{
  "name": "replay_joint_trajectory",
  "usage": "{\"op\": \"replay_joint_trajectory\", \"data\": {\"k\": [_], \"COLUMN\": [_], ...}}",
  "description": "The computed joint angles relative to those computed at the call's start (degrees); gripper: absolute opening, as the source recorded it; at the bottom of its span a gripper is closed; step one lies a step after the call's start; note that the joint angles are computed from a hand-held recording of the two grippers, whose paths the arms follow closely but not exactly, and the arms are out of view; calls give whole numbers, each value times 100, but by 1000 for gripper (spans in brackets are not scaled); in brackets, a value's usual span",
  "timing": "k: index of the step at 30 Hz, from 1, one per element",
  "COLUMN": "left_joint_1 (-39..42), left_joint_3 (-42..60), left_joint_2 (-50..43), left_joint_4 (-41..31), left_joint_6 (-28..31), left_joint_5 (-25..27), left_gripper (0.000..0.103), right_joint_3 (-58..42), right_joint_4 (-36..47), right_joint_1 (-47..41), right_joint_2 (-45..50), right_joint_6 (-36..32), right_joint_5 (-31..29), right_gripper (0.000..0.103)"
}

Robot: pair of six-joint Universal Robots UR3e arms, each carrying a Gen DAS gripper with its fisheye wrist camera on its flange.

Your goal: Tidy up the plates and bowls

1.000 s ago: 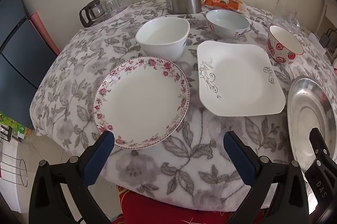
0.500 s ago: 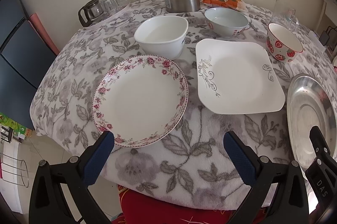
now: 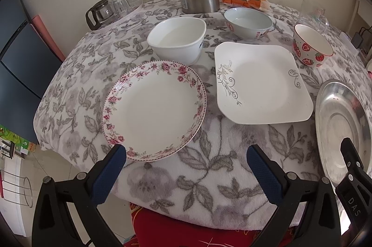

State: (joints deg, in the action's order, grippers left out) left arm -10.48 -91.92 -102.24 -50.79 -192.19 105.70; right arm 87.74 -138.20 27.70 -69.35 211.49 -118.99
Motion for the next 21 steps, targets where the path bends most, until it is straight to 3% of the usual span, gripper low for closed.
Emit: {"op": "replay_joint_trajectory", "data": {"k": [21], "left_joint_1": [-62], "left_joint_3": [114], "left_joint_2": [-13], "left_joint_4": [-159], "left_joint_6": [1], "left_joint_5": [27], "left_gripper": [103], "right_joint_3": [8], "right_joint_4": [200], "right_joint_1": [45], "right_joint_2": [-133], "right_joint_6": [78], "right_joint_5": [-29], "right_gripper": [103]}}
